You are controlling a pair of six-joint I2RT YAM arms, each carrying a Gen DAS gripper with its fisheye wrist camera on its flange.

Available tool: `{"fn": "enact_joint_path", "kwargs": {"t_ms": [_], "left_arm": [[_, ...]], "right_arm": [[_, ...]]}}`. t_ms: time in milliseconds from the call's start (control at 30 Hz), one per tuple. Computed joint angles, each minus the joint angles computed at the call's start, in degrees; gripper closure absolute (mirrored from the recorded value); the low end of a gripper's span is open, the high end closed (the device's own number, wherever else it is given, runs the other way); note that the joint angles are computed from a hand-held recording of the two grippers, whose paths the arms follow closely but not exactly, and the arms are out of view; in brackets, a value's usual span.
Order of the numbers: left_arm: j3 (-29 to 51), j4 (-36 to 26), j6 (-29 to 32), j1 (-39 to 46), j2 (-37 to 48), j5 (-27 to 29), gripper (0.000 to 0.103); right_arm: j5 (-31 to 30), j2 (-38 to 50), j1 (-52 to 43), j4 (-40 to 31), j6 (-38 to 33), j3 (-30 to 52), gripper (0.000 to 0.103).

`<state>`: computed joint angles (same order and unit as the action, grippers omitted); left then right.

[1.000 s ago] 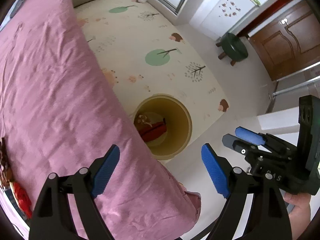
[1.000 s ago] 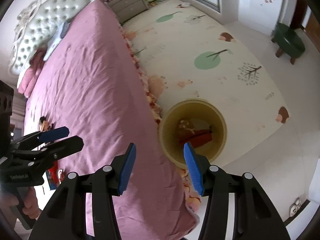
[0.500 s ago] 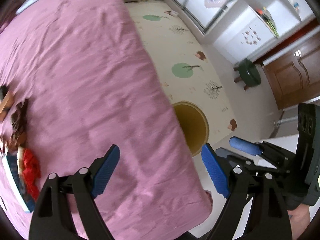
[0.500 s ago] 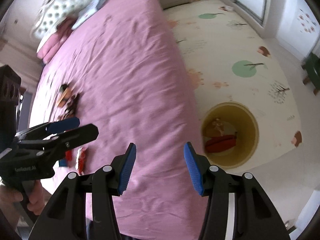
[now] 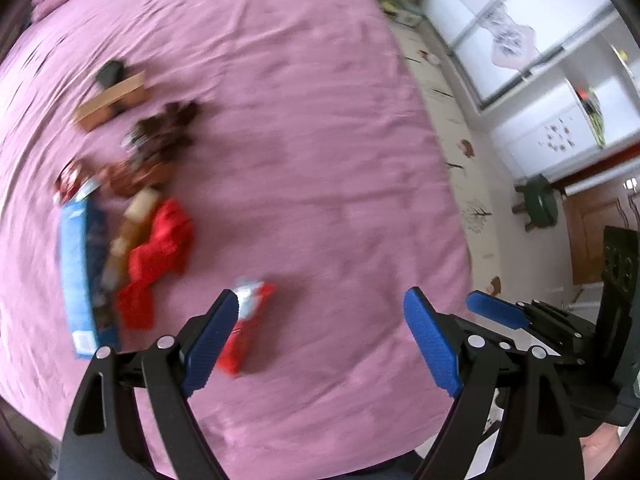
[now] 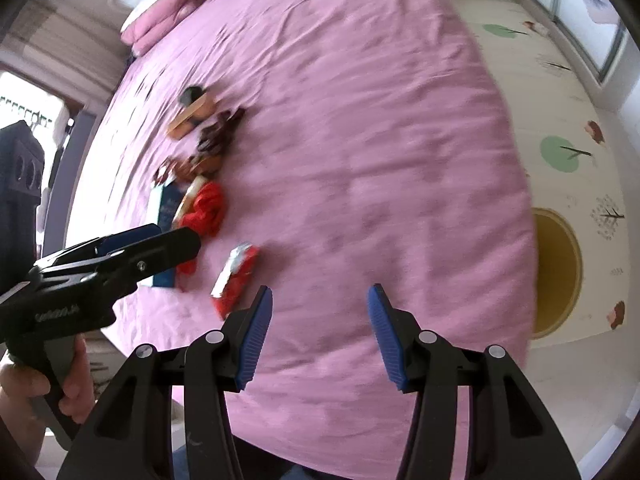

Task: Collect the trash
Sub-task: 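Move both tools back to the remaining items on the bed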

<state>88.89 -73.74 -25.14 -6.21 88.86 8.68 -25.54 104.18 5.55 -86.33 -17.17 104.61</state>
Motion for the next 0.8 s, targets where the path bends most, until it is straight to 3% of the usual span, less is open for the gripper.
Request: {"fn": "enact_joint_path", "kwargs": {"t_ms": [200,433,800], "left_arm": [[-7.94,-0.98,7.89,12.23,-6.66,0.7,0.019],[-12.86,-1.11,18.54,28.56,-8.45,2.32,0.019],[-20.53,3.16,27.46,41.36,-6.44,2.23,0.019]], "right_arm": [[0.39,-2.54,9.68,3.39,6.06,-4.2,0.053],[0.07,-1.71,19.66,8.48,15.66,-6.02,0.053],[1.07,5.25,28.18,11.82,21.43,-2.48,0.053]]}}
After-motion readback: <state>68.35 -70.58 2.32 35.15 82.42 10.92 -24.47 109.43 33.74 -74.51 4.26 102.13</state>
